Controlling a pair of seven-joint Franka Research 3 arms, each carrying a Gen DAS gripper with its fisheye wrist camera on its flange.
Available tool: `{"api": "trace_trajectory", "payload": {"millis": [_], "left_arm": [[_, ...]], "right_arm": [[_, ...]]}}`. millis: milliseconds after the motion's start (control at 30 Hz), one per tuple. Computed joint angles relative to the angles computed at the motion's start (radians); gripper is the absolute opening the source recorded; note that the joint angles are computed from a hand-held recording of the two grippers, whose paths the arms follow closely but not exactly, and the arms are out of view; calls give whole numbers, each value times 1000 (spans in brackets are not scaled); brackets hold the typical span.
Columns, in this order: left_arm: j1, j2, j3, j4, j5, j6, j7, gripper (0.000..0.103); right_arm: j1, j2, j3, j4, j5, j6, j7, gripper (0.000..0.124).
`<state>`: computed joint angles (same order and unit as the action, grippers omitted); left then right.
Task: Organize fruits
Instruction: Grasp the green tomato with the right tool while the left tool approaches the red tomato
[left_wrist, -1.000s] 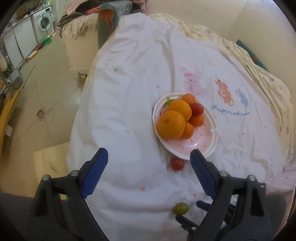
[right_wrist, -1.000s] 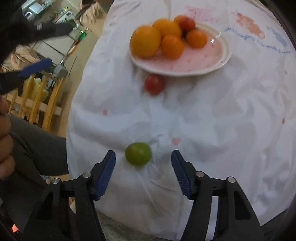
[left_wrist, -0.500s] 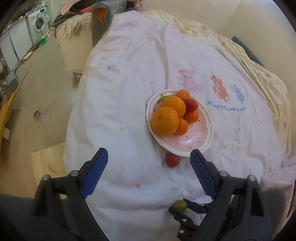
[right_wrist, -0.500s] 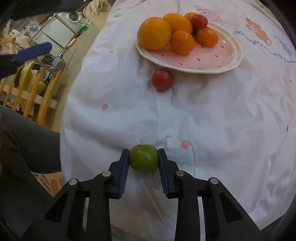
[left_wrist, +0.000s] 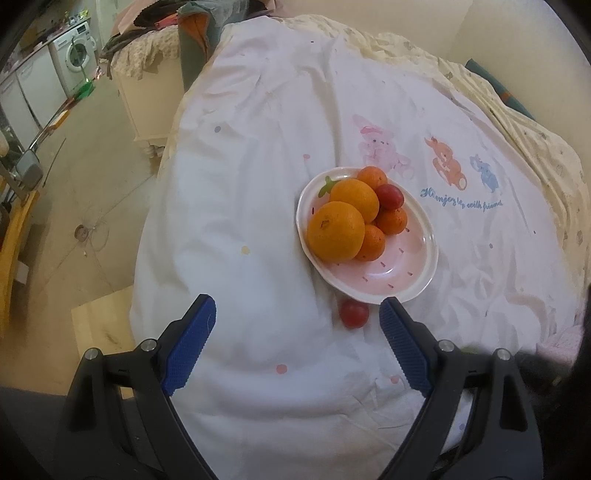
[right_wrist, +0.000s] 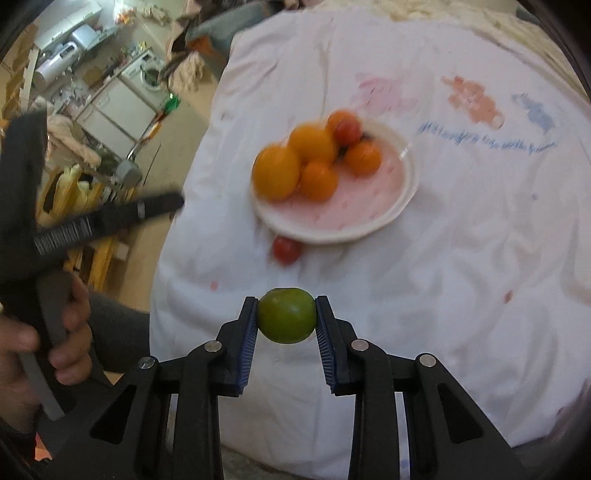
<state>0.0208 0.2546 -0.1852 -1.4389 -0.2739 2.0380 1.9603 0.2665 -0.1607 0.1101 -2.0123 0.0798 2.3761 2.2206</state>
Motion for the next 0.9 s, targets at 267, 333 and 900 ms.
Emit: {"api": "trace_trajectory", "payload": {"millis": [267, 333, 900], "left_arm": [[-20, -10, -4, -46, 47, 11, 30, 88], [-27, -13, -3, -60, 65, 18, 34, 88], [-108, 5, -34, -168, 165, 88, 118, 56]], "right_arm": [[-50, -27, -23, -10, -54, 52, 19, 32], [-57, -44, -27, -43, -34, 96, 27, 32], [-110, -123, -33, -178, 89, 214, 106, 32]]}}
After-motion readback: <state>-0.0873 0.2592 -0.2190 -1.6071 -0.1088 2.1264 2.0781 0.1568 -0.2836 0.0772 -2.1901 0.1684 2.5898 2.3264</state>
